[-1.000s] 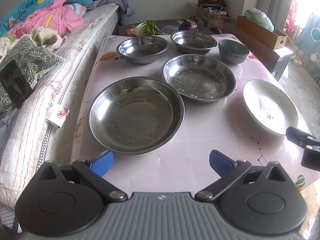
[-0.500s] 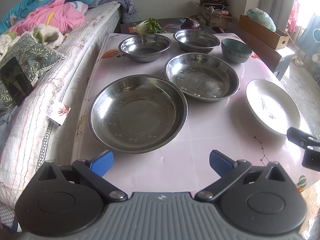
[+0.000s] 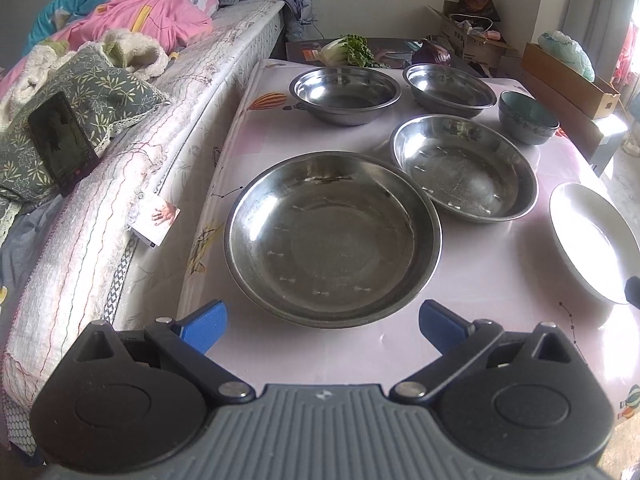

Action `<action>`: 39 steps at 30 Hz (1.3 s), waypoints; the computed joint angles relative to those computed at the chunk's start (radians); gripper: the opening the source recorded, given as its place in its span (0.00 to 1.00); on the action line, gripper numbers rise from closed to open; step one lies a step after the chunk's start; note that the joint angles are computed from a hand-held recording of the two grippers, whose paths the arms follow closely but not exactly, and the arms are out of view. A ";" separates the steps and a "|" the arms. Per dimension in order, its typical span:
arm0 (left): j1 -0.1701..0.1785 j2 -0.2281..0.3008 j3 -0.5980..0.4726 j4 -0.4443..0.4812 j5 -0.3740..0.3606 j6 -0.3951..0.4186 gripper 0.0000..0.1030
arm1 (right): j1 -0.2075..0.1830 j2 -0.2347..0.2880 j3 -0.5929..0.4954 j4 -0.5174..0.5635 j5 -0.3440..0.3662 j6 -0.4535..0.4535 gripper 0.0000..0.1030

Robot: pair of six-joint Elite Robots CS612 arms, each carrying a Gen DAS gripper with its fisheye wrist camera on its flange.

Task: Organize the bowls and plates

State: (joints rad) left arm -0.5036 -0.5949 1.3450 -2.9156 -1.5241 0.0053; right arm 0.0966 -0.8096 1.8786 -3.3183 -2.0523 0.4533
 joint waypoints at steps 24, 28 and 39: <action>0.062 0.158 -0.313 0.035 -0.159 -0.143 1.00 | -0.117 0.120 -0.236 -0.255 0.245 -0.122 0.99; 0.055 0.200 -0.400 0.058 -0.113 -0.110 1.00 | -0.145 0.155 -0.323 -0.207 0.356 -0.097 0.99; 0.042 0.483 -0.967 0.315 -0.041 -0.069 0.91 | -0.193 0.337 -0.710 0.126 0.621 -0.025 0.85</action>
